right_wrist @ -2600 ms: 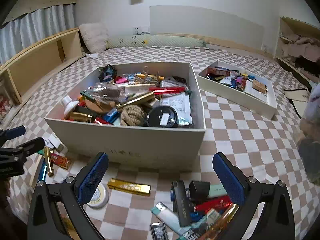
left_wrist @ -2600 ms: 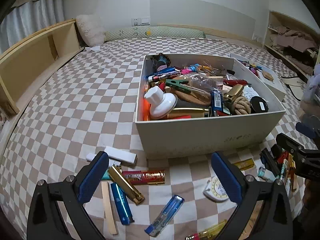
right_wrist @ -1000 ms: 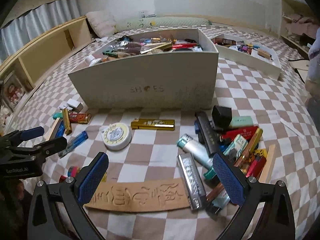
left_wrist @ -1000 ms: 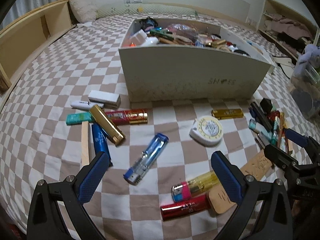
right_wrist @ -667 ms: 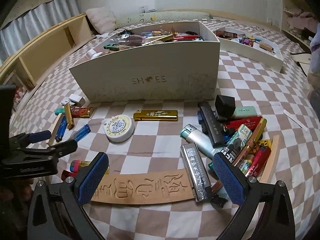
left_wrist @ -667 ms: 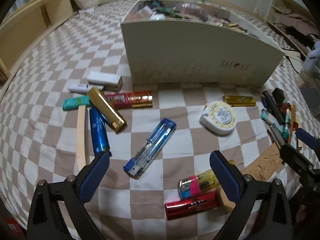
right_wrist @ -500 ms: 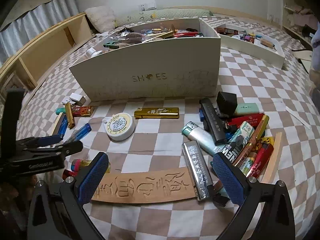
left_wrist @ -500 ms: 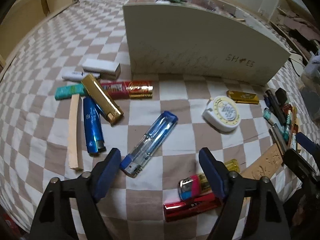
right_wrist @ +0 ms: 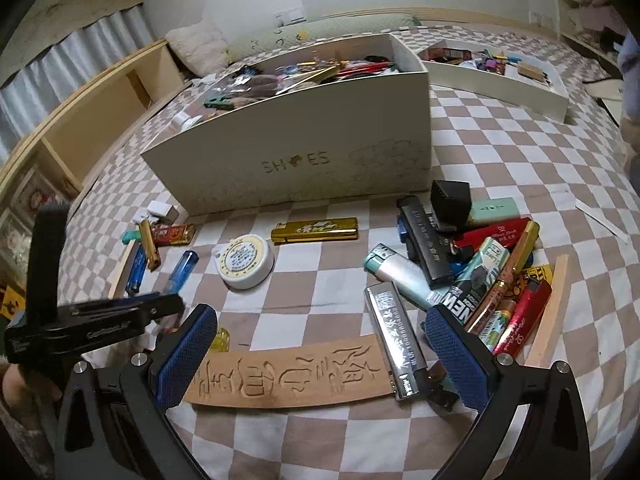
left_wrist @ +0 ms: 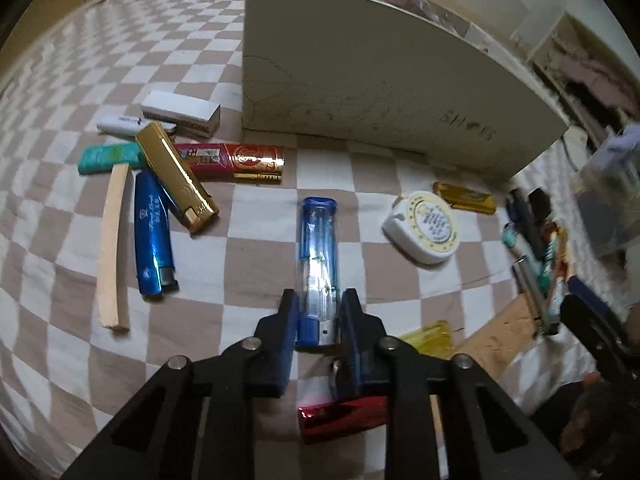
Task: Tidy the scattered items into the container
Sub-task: 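Grasp the blue lighter with the left gripper while the right gripper grasps the silver harmonica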
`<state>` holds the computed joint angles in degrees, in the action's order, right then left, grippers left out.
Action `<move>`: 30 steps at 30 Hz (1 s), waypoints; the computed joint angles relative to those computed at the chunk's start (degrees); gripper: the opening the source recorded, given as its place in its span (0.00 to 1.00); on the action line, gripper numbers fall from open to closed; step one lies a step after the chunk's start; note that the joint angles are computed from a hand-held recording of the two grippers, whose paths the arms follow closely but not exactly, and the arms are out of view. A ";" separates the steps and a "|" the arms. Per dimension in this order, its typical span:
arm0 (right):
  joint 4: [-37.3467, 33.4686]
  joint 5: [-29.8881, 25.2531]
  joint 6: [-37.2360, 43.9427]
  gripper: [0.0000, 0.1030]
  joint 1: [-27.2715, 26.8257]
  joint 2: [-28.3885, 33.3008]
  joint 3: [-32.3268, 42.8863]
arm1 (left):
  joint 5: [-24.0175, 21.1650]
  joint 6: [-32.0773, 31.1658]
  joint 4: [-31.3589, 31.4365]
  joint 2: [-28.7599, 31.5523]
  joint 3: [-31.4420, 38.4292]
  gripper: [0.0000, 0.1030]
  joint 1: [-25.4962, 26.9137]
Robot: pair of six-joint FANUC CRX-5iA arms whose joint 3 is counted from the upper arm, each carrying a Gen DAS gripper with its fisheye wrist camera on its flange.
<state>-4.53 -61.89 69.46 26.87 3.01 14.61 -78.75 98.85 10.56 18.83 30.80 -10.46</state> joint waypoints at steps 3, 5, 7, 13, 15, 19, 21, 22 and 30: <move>-3.21 -0.59 0.78 1.00 -1.49 0.15 0.96 | 0.36 -0.31 0.65 -0.40 -0.71 0.22 0.46; -5.14 -1.14 1.86 1.00 -2.15 0.32 1.59 | 0.40 -0.69 0.51 -0.55 -0.86 0.22 0.44; -8.97 -2.26 3.78 1.00 -3.43 0.82 2.71 | 0.59 -1.23 0.33 -1.00 -1.37 0.22 0.36; -5.43 -4.04 1.62 0.84 -2.38 1.88 2.41 | -1.27 -0.36 -1.86 0.01 1.85 0.22 -1.27; -4.00 -5.00 0.53 0.75 -2.12 2.85 2.78 | -1.52 -0.48 -2.38 0.03 2.03 0.22 -1.36; -3.73 -5.58 0.01 0.63 -2.38 4.31 3.79 | -1.69 -0.39 -3.98 0.33 2.71 0.22 -1.89; -5.19 -6.72 0.28 0.61 -3.12 5.39 4.91 | -1.59 -0.05 -5.06 0.71 3.27 0.22 -2.52; -4.14 -6.91 -0.16 0.60 -2.82 5.62 4.87 | -1.55 0.04 -5.34 0.71 3.32 0.22 -2.59; 4.28 -6.55 -0.94 0.43 0.68 6.80 3.55 | -1.83 0.65 -8.09 1.83 5.05 0.28 -3.29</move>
<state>-0.25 -68.44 68.52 27.56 9.82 18.17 -80.59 99.50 2.47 20.66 35.85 -13.74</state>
